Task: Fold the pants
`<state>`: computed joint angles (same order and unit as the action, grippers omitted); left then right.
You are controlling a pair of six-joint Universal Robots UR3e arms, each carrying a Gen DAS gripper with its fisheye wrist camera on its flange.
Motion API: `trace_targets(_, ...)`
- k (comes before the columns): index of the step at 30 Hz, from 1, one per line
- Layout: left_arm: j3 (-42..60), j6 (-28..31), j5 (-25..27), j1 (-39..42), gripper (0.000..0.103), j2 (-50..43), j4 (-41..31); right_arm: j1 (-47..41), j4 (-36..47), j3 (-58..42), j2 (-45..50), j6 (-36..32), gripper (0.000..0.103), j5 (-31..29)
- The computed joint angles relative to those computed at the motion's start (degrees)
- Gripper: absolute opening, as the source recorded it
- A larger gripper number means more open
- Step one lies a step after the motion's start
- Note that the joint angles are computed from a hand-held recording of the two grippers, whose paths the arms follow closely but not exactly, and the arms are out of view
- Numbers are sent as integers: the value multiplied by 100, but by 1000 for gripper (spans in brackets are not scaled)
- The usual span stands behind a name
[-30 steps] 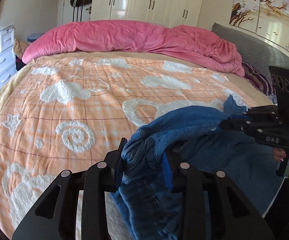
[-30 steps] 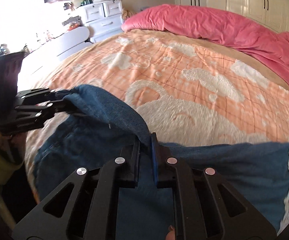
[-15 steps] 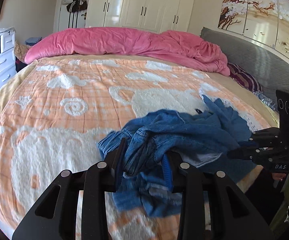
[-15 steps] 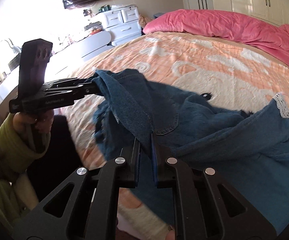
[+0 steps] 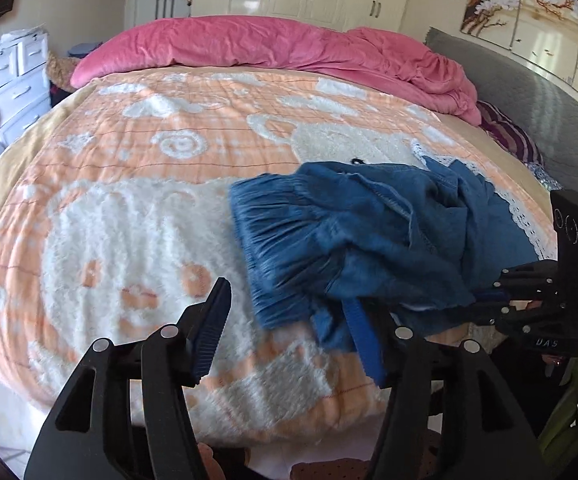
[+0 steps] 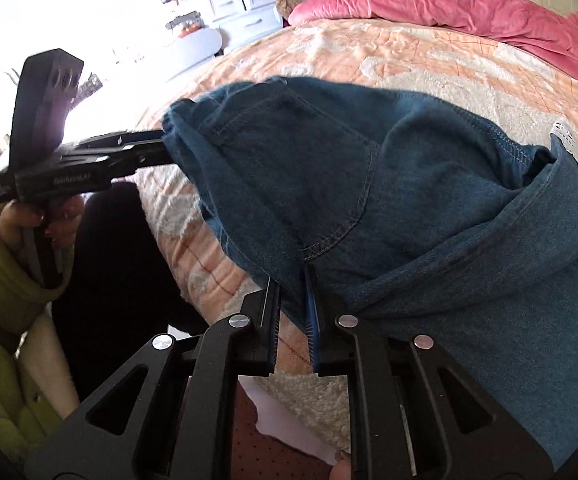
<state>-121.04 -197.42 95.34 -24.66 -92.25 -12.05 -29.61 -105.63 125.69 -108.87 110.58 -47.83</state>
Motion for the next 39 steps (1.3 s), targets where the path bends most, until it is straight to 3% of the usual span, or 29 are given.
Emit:
trace_targets(7,216,-177,555,-230,57,737,-520,25,28,74,-63,-12,12,55)
trace_targets(11,1445,31,497,-676,57,-237,-638,89,48,16,23,116,14,-23)
trace_targets(13,1960,68,195,-783,56,-818,-678,35,286,-97,-10,79,15,-26)
trace_targets(16,2492,111,-35,-838,48,-1515,-970,-284,979,-269,-191,-199,17,10)
trace_targets(18,2558,-53,83,-798,45,-1833,-1278,-496,1333,-381,-275,-356,19,25)
trace_targets(22,1866,-220,-332,-522,45,-1755,-621,-1054,1764,-443,-579,-452,21,233)
trace_targets(25,1985,-107,-69,-662,45,-1833,-699,-1088,1440,-483,-588,-141,24,380)
trace_targets(28,1902,-27,-39,-649,45,-1827,-573,-650,453,-469,-345,636,34,328)
trace_targets(32,1795,-24,-142,-583,45,-1769,-448,-19,-1153,-417,374,1855,36,-319)
trace_targets(34,1746,-20,-152,-579,45,-1777,-354,5,-1409,-426,629,2185,36,-762)
trace_targets(39,1696,-14,-122,-596,45,-1865,-113,-582,-705,-315,436,1800,36,-494)
